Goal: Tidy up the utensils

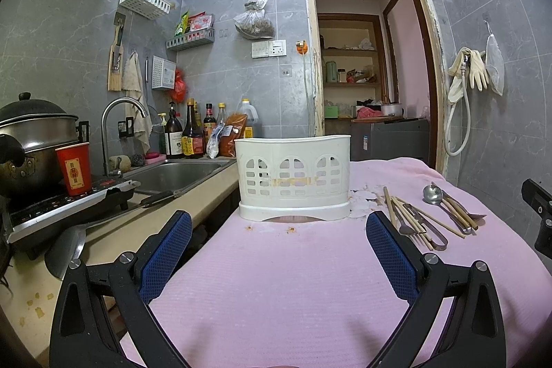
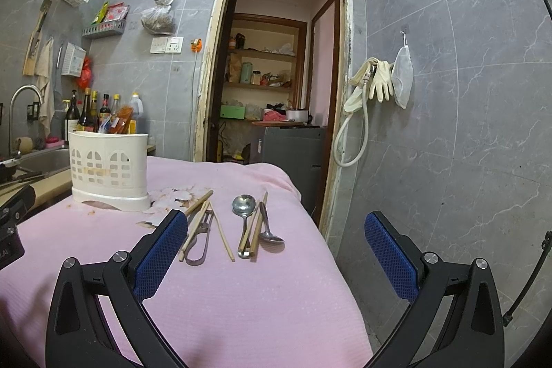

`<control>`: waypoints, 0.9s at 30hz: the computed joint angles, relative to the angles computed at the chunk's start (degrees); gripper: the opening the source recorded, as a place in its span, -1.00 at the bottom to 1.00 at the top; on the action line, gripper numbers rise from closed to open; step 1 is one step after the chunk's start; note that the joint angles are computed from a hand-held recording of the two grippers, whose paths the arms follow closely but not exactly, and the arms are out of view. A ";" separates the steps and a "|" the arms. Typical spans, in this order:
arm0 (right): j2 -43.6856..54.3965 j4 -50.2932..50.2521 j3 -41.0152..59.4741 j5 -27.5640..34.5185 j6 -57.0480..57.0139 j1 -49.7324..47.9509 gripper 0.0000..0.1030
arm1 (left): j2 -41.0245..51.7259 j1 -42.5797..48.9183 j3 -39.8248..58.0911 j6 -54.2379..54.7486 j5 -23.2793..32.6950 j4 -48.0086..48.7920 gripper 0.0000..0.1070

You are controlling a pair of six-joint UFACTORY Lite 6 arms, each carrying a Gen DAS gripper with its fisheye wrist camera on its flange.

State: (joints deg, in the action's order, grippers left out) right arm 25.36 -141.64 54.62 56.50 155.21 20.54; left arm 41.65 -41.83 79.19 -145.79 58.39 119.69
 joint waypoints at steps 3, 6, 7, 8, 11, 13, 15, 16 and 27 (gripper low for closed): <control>0.35 0.32 0.26 0.13 -0.06 0.32 1.00 | 0.46 -0.33 0.41 0.19 0.19 -0.37 0.85; 0.29 0.47 0.18 0.19 -0.10 0.43 1.00 | 0.36 -0.30 0.27 0.02 0.15 -0.26 0.85; 0.30 0.35 0.21 0.14 -0.08 0.33 1.00 | 0.39 -0.34 0.30 -0.01 0.17 -0.30 0.85; 0.32 0.31 0.23 0.11 -0.07 0.29 1.00 | 0.27 -0.19 0.21 0.03 0.06 -0.16 0.85; 0.34 0.35 0.29 0.10 -0.10 0.30 1.00 | 0.25 -0.18 0.17 0.03 0.06 -0.15 0.85; 0.35 0.55 0.29 0.13 -0.16 0.48 1.00 | 0.30 -0.23 0.21 0.02 0.11 -0.19 0.85; 0.35 0.53 0.31 0.11 -0.17 0.46 1.00 | 0.31 -0.25 0.19 -0.01 0.12 -0.17 0.85; 0.37 0.61 0.33 0.12 -0.22 0.52 1.00 | 0.39 -0.31 0.26 0.01 0.17 -0.21 0.85; 0.46 0.56 0.34 0.16 -0.10 0.48 1.00 | 0.95 -0.16 0.71 -0.11 0.04 -0.06 0.85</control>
